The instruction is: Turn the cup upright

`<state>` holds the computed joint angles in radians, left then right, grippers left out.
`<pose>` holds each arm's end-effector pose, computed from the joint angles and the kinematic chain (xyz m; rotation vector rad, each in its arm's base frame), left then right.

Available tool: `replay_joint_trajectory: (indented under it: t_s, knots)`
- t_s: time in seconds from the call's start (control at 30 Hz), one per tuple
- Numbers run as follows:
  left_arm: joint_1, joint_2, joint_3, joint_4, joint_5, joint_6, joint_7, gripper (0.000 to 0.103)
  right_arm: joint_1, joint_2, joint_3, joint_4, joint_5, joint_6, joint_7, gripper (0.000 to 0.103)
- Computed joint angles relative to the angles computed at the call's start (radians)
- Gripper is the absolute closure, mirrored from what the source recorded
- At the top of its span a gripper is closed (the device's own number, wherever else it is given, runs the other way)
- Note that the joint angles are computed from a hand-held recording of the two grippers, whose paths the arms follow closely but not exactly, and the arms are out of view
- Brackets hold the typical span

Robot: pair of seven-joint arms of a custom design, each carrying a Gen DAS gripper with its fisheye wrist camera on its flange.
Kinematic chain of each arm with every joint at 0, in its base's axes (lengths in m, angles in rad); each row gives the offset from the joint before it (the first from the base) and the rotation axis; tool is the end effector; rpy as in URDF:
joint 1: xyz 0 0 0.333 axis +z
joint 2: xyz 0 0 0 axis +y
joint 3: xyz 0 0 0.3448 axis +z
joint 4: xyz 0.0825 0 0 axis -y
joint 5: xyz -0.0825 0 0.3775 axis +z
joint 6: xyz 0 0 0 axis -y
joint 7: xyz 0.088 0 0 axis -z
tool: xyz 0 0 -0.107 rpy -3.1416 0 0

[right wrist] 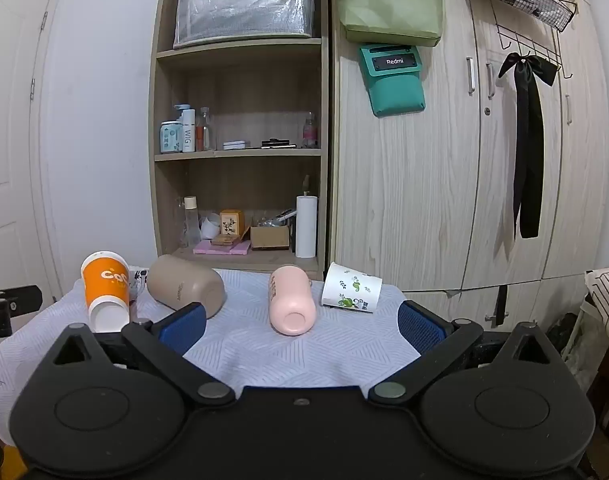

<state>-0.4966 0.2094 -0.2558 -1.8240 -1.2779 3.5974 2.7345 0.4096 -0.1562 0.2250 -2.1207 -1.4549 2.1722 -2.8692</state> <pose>0.5255 -0.3054 0.5627 -1.2320 1.6897 -1.2322 0.4457 0.2888 0.5618 -1.1690 1.7412 -1.3268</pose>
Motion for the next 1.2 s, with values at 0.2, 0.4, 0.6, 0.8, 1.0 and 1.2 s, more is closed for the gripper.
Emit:
replay_joint_trajectory:
  t_s: [0.2,0.4,0.6,0.8,1.0,1.2]
  knots:
    - [0.006,0.005,-0.003,0.001,-0.001,0.017,0.006,0.000,0.000,-0.001,0.000,-0.004,-0.005,-0.003,0.001,0.000]
    - [0.002,0.024,-0.003,0.032,-0.051,-0.005,0.036,0.000,-0.003,0.001,-0.007,-0.008,-0.002,0.015,-0.001,0.000]
    - [0.004,0.028,0.000,0.033,-0.017,-0.005,0.004,0.000,-0.002,0.005,-0.001,0.005,-0.001,-0.007,-0.003,0.000]
    - [-0.004,0.022,0.010,0.040,-0.052,-0.014,0.044,0.000,0.004,0.007,-0.001,0.008,0.014,-0.026,-0.015,0.000]
    - [0.003,0.024,-0.006,0.045,-0.066,0.000,0.070,0.000,0.001,0.003,-0.003,0.002,0.018,-0.020,-0.015,0.000]
    - [0.010,0.028,-0.015,0.038,-0.040,0.010,0.042,0.000,0.006,0.017,0.003,0.016,0.024,-0.049,-0.040,0.000]
